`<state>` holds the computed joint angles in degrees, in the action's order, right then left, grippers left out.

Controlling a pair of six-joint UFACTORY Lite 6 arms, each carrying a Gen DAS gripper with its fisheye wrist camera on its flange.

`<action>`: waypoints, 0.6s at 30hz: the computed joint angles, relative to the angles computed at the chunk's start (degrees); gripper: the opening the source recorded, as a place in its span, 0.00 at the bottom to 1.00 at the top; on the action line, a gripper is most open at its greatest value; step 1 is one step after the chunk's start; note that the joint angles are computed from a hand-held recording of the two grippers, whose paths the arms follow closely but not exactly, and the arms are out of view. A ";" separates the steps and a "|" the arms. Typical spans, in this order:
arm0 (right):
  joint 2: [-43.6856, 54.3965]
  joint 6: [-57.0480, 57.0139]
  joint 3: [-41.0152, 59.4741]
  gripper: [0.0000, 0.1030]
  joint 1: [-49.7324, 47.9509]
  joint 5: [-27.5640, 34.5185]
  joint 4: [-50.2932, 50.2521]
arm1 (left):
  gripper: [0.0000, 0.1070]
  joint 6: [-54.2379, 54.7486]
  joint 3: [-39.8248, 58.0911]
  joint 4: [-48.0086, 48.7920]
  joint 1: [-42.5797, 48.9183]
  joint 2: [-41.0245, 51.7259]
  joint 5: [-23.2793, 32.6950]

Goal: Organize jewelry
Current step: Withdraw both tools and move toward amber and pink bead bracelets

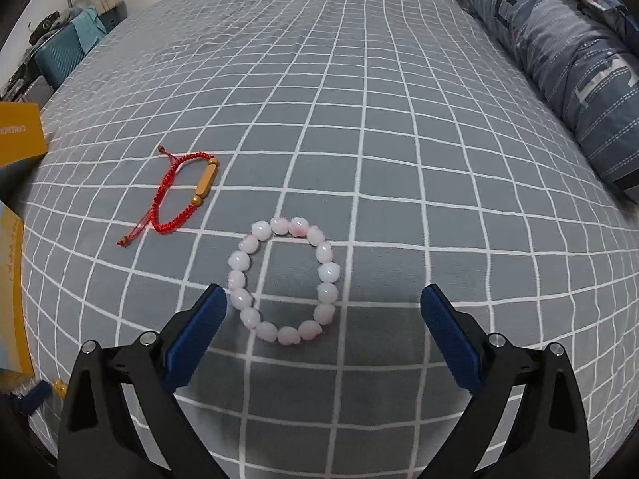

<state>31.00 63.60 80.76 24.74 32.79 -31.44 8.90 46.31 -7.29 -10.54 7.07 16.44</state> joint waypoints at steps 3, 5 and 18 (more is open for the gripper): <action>1.70 -0.34 1.57 0.88 0.11 0.12 0.45 | 0.91 -7.38 -1.23 7.58 -1.66 0.06 -2.25; 2.47 -0.98 2.39 0.85 0.20 0.03 0.99 | 0.91 -9.72 -1.67 9.80 -1.97 -0.18 -2.77; 5.82 -4.18 5.96 0.36 -0.54 -0.59 5.81 | 0.45 -11.08 -5.07 12.04 -5.37 -4.18 -2.90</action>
